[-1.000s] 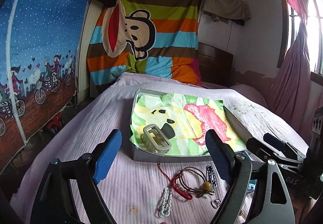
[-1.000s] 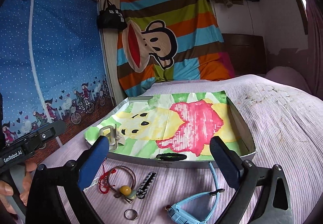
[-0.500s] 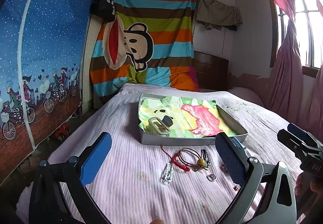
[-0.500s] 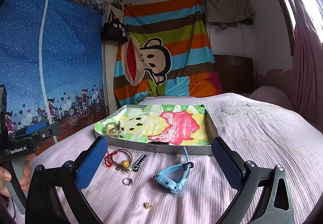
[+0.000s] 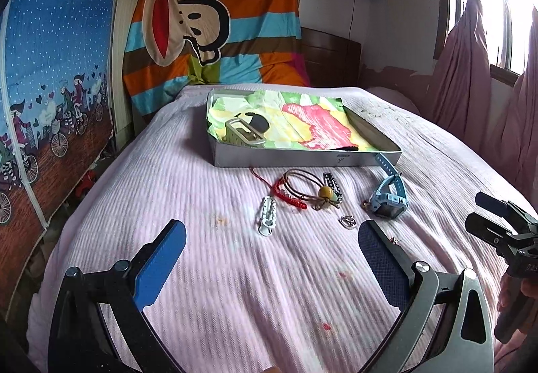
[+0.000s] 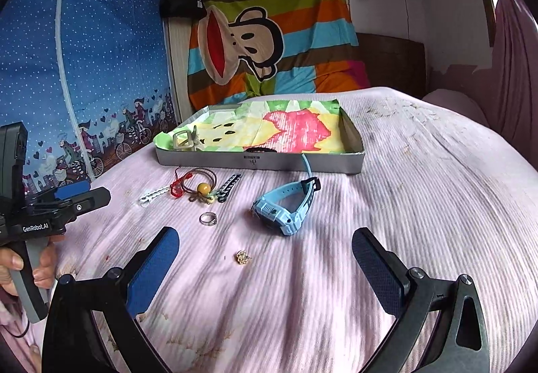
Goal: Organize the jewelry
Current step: 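Grasp the white plastic keychain with the left gripper while the right gripper grasps the gold earring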
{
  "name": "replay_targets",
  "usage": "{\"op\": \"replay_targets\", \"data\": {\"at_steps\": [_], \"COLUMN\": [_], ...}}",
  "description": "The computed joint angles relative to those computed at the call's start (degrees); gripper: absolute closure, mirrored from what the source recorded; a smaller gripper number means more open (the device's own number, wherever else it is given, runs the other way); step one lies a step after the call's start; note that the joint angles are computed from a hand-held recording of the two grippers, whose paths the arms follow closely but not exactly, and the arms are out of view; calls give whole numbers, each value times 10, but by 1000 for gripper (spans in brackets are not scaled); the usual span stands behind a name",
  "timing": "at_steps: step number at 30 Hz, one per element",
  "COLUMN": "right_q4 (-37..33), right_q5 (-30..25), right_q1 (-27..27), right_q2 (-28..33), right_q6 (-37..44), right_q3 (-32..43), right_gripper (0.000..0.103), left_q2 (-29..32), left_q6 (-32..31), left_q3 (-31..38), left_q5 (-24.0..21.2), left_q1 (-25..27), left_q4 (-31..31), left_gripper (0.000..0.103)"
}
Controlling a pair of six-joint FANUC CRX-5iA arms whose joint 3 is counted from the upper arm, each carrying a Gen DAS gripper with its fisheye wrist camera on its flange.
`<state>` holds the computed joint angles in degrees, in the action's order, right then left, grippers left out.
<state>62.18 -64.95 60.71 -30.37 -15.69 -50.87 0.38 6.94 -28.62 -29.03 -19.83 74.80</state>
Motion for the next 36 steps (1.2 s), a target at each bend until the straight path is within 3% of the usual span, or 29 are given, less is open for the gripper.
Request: {"op": "replay_targets", "data": {"at_steps": [3, 5, 12, 15, 19, 24, 30, 36], "right_q4": [-28, -39, -94, -112, -113, -104, -100, -98], "right_q5": [38, 58, 143, 169, 189, 217, 237, 257], "right_q1": [-20, -33, -88, -104, -112, -125, -131, -144], "right_q2": [7, 15, 55, 67, 69, 63, 67, 64], "right_q6": [6, 18, 78, 97, 92, 74, 78, 65], "right_q3": [3, 7, 27, 32, 28, 17, 18, 12], "right_gripper": [1, 7, 43, 54, 56, 61, 77, 78], "left_q2": [22, 37, 80, 104, 135, 157, 154, 150], "left_q6": [46, 72, 129, 139, 172, 176, 156, 155], "left_q3": [27, 46, 104, 132, 166, 181, 167, 157], "left_q5": [-23, -32, -61, -83, -100, -114, -117, -117], "left_q1": [17, 22, 26, 24, 21, 23, 26, 30], "left_q4": [-60, -91, -184, -207, -241, -223, -193, -180], "left_gripper": [2, 3, 4, 20, 38, 50, 71, 83]}}
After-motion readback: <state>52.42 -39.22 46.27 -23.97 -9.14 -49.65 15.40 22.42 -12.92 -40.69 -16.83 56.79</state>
